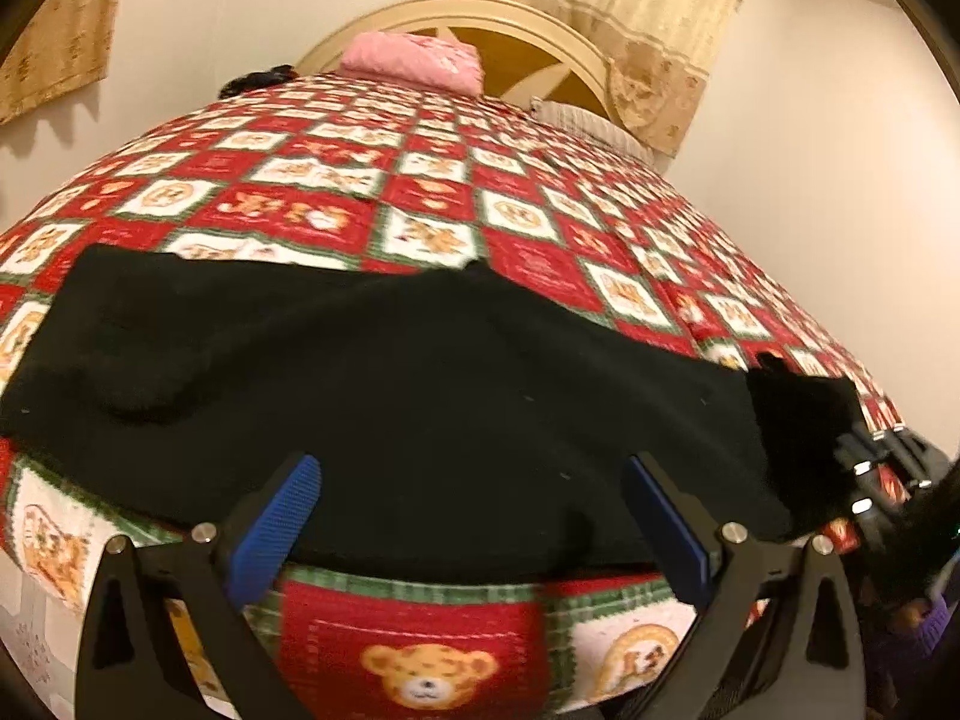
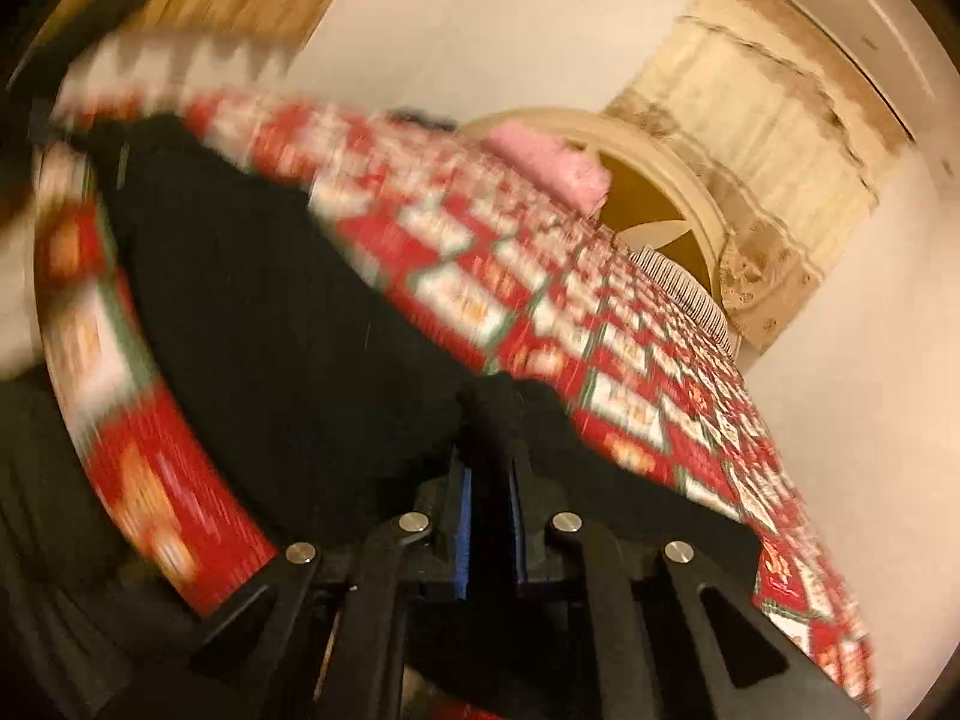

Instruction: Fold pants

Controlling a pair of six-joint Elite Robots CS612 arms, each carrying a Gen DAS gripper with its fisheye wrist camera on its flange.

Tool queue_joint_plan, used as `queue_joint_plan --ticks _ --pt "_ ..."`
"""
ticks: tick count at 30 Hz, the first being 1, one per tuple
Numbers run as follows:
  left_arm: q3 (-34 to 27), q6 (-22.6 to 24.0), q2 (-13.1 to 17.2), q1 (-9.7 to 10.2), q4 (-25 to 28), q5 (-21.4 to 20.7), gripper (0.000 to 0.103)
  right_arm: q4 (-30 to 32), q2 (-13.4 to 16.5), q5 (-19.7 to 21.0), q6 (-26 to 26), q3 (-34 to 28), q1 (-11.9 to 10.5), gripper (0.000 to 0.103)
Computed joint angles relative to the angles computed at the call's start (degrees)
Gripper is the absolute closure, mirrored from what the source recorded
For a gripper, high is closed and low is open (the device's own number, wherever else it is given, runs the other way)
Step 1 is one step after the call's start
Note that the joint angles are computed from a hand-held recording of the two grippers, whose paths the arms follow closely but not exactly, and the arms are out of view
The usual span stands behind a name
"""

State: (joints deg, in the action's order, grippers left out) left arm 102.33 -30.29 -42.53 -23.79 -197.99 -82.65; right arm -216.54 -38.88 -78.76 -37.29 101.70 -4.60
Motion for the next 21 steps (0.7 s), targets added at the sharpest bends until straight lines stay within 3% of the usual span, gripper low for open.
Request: queue_joint_plan --ticks 3,6,8,10,12,14,16,19,21 --pt "0.66 -1.76 -0.35 0.53 -1.28 1.43 0.001 -2.49 -0.33 4.98 3.77 -0.22 0.55 0.093" --pt "1.78 -2.14 -0.91 0.71 -2.28 3.85 0.001 -1.92 1.4 7.58 0.32 -1.38 2.25 0.093" --pt "2.34 -2.42 -1.13 0.8 -2.4 4.91 0.001 1.82 2.82 9.99 -1.63 -2.16 3.04 0.093" --pt "2.87 -3.13 -1.29 1.04 -2.23 5.34 0.001 2.78 4.78 9.69 -3.92 -2.79 3.78 0.093" --pt "3.16 -3.51 -1.36 1.2 -1.92 5.33 0.001 -2.92 6.58 8.07 -7.48 -2.92 4.38 0.09" --pt "3.29 -3.44 -1.39 1.24 -1.41 5.57 0.001 -1.64 5.92 7.45 -7.82 -2.59 4.47 0.086" --pt "3.19 -3.41 -1.31 1.26 -0.98 5.62 0.001 4.05 3.7 11.47 -4.64 -1.79 3.34 0.078" --pt "3.12 -3.85 -1.2 1.22 -1.06 5.64 0.001 7.35 1.43 23.27 3.57 -0.79 0.31 0.045" --pt "3.08 -3.82 -1.21 1.18 -0.78 5.73 0.001 8.21 0.61 29.63 8.91 -0.7 -1.34 0.043"
